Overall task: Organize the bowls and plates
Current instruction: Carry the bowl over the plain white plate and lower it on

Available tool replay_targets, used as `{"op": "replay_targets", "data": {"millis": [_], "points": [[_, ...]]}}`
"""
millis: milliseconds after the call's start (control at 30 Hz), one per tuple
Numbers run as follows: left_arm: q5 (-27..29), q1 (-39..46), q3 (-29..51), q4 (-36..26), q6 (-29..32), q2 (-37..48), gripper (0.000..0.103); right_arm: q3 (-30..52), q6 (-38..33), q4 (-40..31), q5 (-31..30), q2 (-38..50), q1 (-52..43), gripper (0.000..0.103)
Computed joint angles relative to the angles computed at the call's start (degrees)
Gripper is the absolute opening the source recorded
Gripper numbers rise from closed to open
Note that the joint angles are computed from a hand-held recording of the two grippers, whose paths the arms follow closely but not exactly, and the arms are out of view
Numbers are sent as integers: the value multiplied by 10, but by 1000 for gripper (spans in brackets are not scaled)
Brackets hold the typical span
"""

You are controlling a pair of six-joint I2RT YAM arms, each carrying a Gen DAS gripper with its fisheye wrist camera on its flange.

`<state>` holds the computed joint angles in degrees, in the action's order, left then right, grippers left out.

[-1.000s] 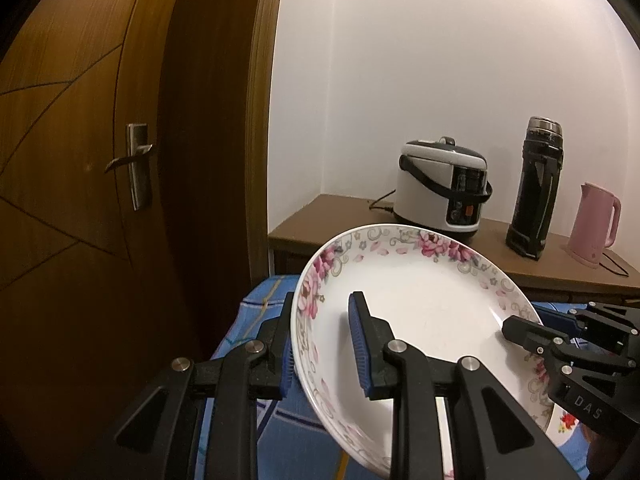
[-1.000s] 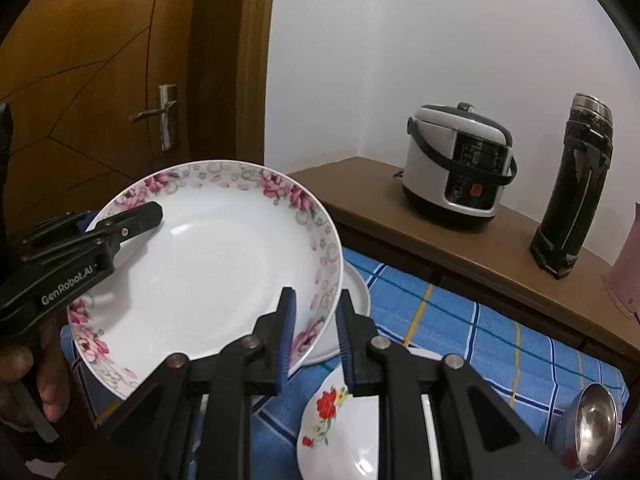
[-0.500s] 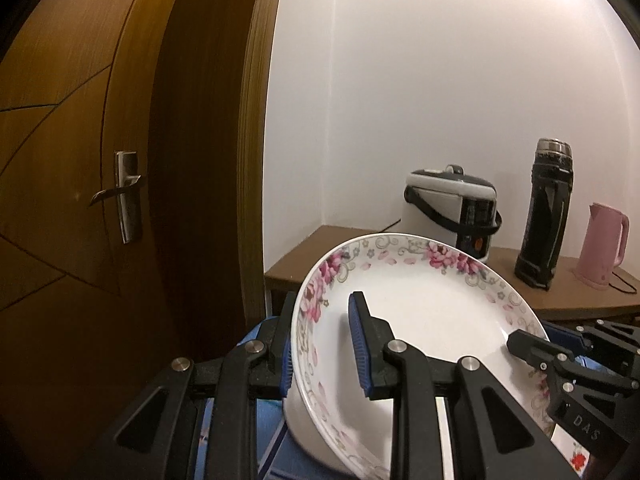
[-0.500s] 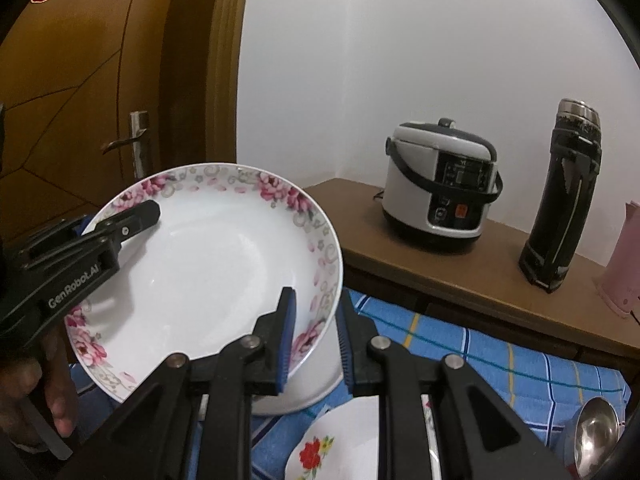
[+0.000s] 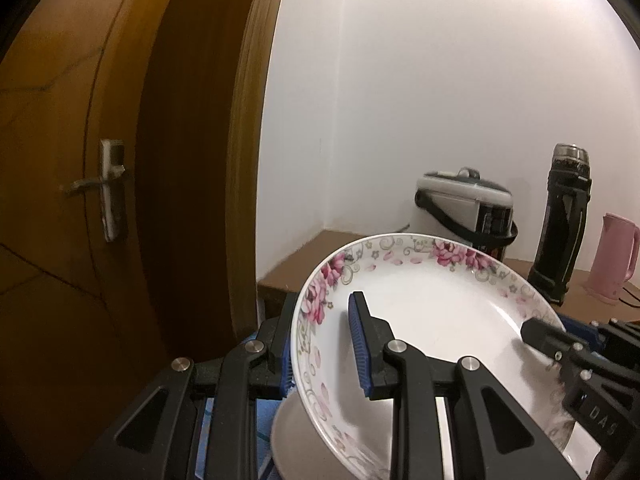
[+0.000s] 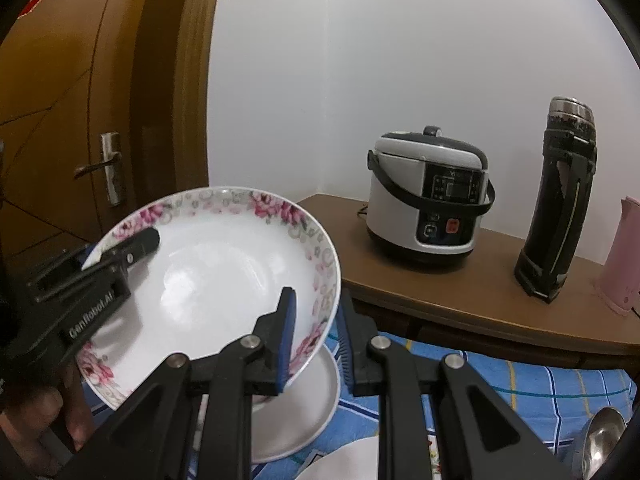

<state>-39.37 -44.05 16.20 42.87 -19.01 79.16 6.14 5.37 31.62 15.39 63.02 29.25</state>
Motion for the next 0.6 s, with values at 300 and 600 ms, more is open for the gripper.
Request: {"op": "replay_targets", "data": {"millis": [300,600], "points": [[54,35,22,-15,-18,42,27,20,-13,67,-30,126,-29,20],[40,38,23,2,-20,65,27,18,-19,94,-41,148,-34,20]]}}
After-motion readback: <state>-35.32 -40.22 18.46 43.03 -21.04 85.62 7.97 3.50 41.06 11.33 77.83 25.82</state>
